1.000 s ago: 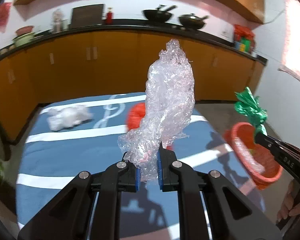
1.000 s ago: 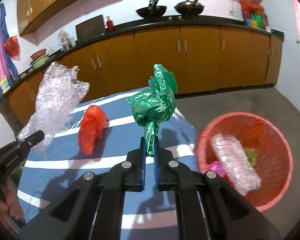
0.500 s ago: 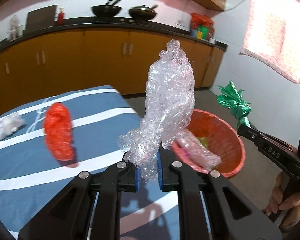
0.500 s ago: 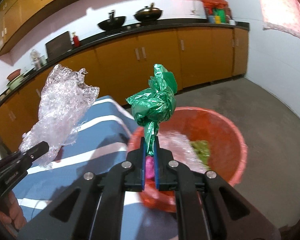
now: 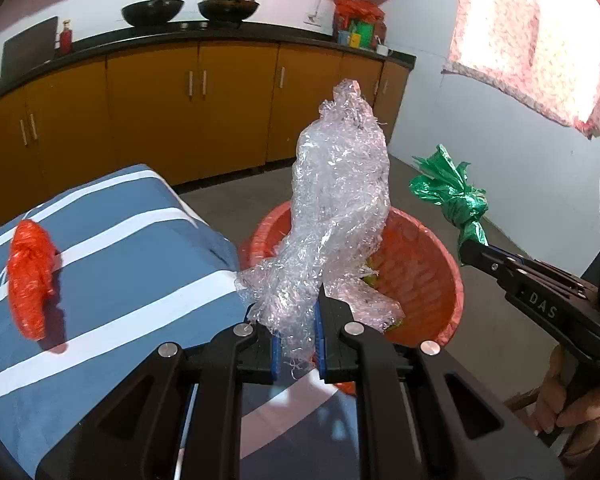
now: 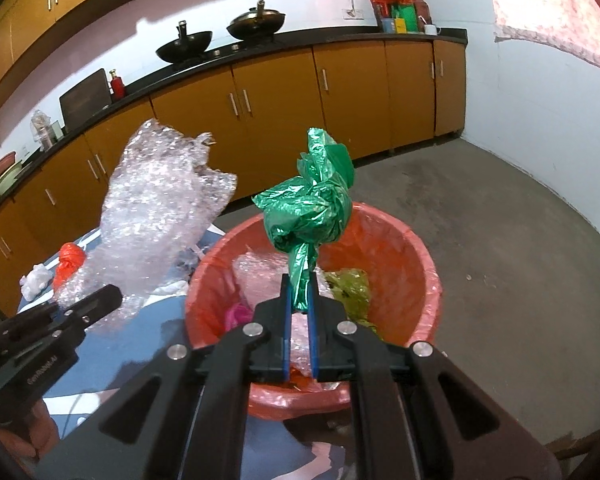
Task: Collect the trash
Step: 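Carry the bubble wrap and dark green bag over the red wastebasket, then open both tools to drop the bags into the wastebasket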
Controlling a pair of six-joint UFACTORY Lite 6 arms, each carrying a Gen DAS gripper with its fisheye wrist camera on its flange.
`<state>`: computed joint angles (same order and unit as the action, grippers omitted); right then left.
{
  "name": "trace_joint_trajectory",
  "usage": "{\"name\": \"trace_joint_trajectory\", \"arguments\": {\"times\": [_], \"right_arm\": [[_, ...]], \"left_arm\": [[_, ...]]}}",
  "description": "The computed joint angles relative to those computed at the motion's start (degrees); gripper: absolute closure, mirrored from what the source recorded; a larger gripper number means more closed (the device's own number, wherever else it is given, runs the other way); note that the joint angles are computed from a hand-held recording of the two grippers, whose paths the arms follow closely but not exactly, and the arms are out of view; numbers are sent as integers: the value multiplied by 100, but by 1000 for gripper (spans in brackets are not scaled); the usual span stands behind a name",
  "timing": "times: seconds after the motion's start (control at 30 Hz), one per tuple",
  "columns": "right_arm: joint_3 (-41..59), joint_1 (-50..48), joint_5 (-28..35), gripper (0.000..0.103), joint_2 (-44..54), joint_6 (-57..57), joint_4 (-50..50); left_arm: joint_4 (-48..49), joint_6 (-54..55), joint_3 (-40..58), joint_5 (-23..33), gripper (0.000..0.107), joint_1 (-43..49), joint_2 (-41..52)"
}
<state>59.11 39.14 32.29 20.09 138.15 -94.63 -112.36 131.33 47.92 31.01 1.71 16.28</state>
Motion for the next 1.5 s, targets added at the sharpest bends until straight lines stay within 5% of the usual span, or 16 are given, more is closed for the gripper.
{"name": "trace_joint_trajectory", "arguments": {"times": [0.57, 0.7, 0.83, 1.2, 1.5], "right_arm": [[339, -834, -654, 91, 663, 429, -760], [240, -934, -691, 79, 717, 772, -1070], [-72, -948, -644, 79, 642, 1275, -1395], [67, -780, -584, 77, 577, 816, -946], [1625, -246, -803, 77, 1467, -687, 268]], "left_arm": [[-55, -459, 1523, -643, 93, -1018, 1551], [182, -714, 1678, -589, 61, -1012, 1764], [200, -672, 1635, -543, 60, -969, 1789], [264, -655, 1314, -335, 60, -350, 1487], [594, -516, 892, 210, 59, 1029, 889]]}}
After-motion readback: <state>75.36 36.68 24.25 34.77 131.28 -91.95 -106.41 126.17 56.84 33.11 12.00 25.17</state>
